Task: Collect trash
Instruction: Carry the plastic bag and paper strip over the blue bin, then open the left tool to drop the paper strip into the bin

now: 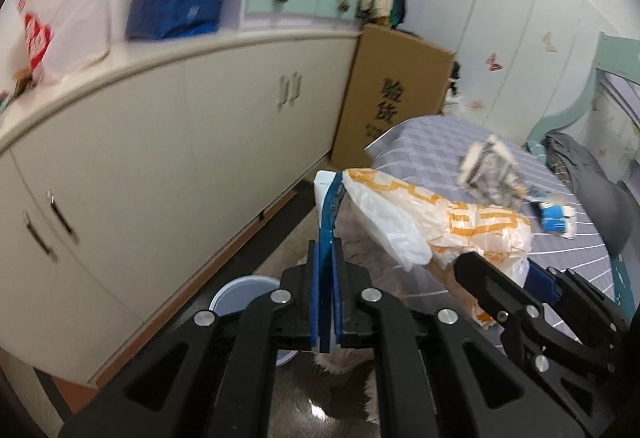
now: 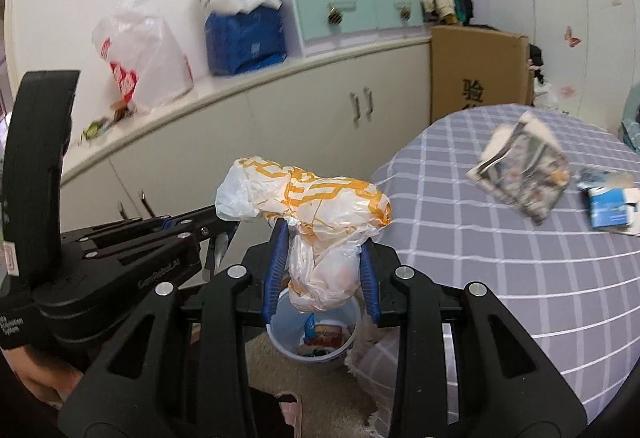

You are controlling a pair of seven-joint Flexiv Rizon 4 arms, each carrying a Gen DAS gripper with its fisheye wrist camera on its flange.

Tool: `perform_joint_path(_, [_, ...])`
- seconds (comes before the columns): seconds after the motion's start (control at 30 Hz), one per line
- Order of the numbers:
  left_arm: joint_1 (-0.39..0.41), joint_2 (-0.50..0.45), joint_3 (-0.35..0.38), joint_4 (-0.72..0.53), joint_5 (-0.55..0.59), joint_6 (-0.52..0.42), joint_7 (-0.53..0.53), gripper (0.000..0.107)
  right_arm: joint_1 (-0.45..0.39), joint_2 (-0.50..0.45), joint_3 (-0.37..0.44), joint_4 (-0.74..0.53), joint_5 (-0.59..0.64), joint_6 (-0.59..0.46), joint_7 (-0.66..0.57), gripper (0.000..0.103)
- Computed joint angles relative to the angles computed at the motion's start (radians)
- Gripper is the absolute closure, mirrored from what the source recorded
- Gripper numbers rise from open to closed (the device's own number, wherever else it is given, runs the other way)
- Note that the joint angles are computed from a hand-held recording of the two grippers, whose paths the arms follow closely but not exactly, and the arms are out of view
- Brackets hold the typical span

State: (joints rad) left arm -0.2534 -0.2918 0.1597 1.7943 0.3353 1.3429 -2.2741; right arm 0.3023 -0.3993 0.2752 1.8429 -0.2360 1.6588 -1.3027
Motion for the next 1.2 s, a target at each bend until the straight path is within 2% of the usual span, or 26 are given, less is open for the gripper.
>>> perform_joint_path(0.17, [0.058, -0.035, -0.017, 0.058, -0.080, 0.018, 0.043, 0.101, 0.099, -0.053, -0.084, -0.017, -0.032, -0.015, 0.027, 0.070])
perform_joint_path(0.6, [0.164, -0.198, -0.076, 0.104, -0.346, 0.034, 0.250, 0.101, 0.216, -0.205, -0.191, -0.089, -0.109, -0.097, 0.074, 0.071])
perform_joint_path(0.9, [0.201, -0.342, -0.106, 0.031, -0.472, -0.020, 0.364, 0.101, 0.269, -0.316, -0.272, -0.150, -0.158, -0.140, 0.112, 0.071])
perform_joint_path(1.2, [0.216, -0.467, -0.134, -0.106, -0.534, -0.094, 0.439, 0.101, 0.241, -0.404, -0.259, -0.213, -0.159, -0.204, 0.135, 0.071])
